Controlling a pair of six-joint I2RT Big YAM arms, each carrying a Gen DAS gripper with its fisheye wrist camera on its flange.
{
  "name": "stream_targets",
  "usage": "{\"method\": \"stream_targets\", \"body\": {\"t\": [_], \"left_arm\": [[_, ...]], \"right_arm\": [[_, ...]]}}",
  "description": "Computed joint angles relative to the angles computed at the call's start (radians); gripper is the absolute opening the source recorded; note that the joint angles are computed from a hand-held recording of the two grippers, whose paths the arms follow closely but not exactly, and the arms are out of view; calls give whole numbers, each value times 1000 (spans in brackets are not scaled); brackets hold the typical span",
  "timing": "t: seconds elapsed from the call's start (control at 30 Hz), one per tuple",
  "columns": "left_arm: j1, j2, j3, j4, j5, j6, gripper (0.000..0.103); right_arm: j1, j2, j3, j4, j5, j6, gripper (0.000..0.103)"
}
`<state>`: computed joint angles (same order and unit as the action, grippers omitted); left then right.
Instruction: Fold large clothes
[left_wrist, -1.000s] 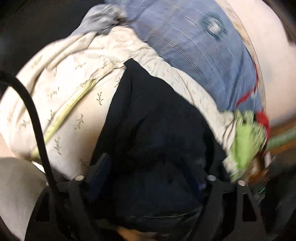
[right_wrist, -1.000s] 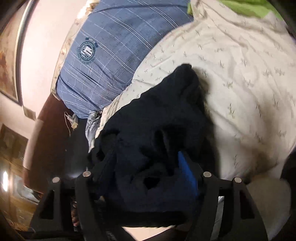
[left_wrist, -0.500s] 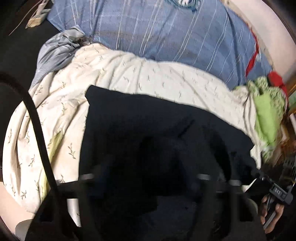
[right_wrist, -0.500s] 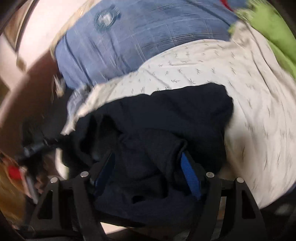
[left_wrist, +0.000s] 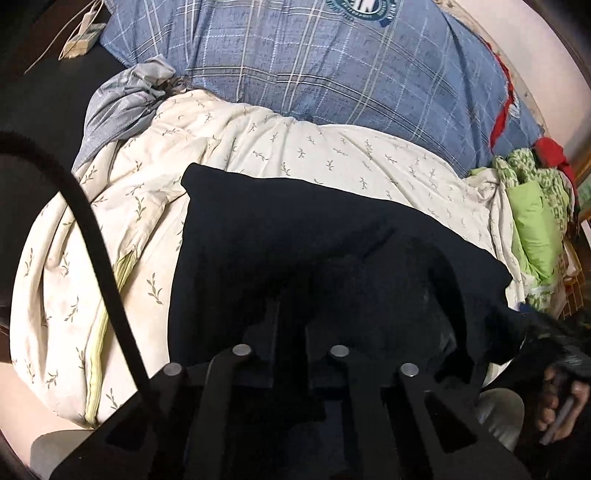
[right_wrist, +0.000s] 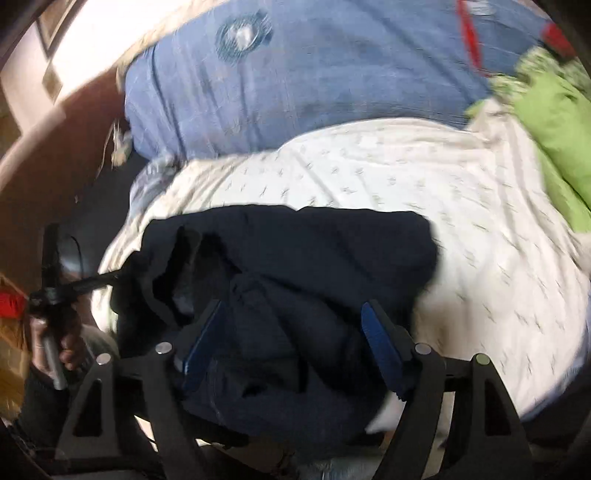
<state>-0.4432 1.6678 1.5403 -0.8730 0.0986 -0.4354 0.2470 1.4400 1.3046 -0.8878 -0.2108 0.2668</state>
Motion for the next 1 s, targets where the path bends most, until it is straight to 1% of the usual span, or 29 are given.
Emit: {"method": "stream_targets", "body": {"t": [0.03,0.07,0.1,0.13,0.17,0.23,0.27,0.37,0.43,0.5,0.53,0.57,0.6,0.63,0.7,0.77,0.8,0.87,0.93,1.0], "left_arm": [[3,2,1,1,-4,2,3],[8,1,-1,3,4,-6,2],[16,-4,-7,7,29,-15,1],[26,-20,-25,22,60,-20,1],[29,-41,-45,35,63,-18,1],[36,-94,-91,57,86,-9,0],[41,-119,-113,68,92,-8,0],[45,-207,-200,83,100,-9,0],[44,-245,-253,76,90,-20,1],[46,-258,-287,57,114,-24,6],[47,-261,-301,44,127,-30,14],[48,-264,-316,33,129,-43,24],[48,-268,-326,24,129,-53,29],[49,-272,-333,11,137,-60,38],[55,-299,-357,10,164,-86,41],[61,-325,-368,10,186,-101,49],[63,-344,-374,15,190,-109,51],[60,-366,-375,8,183,-125,65],[55,-385,-378,4,177,-148,70],[41,-369,-360,-23,179,-170,71]], "right_arm": [[4,38,20,-18,-8,-19,69],[4,75,34,-42,-26,-22,40],[1,86,37,-65,-44,-10,21],[-4,79,24,-61,-61,7,10],[-4,40,-12,-26,-65,17,10],[-11,-25,-64,2,-90,40,7],[-13,-78,-103,19,-105,57,7],[1,-174,-176,27,-100,84,6],[12,-200,-211,16,-97,95,6],[21,-204,-240,3,-119,111,6],[24,-195,-241,-13,-120,108,7],[30,-188,-244,-33,-111,117,11],[25,-182,-241,-48,-121,121,15],[20,-184,-241,-65,-131,122,24],[10,-205,-237,-75,-126,137,32],[-13,-239,-238,-46,-140,174,61],[-20,-258,-244,-38,-134,195,63],[-33,-277,-243,-27,-135,231,63],[-50,-297,-269,15,-188,288,65],[-35,-288,-289,40,-207,340,66]]}}
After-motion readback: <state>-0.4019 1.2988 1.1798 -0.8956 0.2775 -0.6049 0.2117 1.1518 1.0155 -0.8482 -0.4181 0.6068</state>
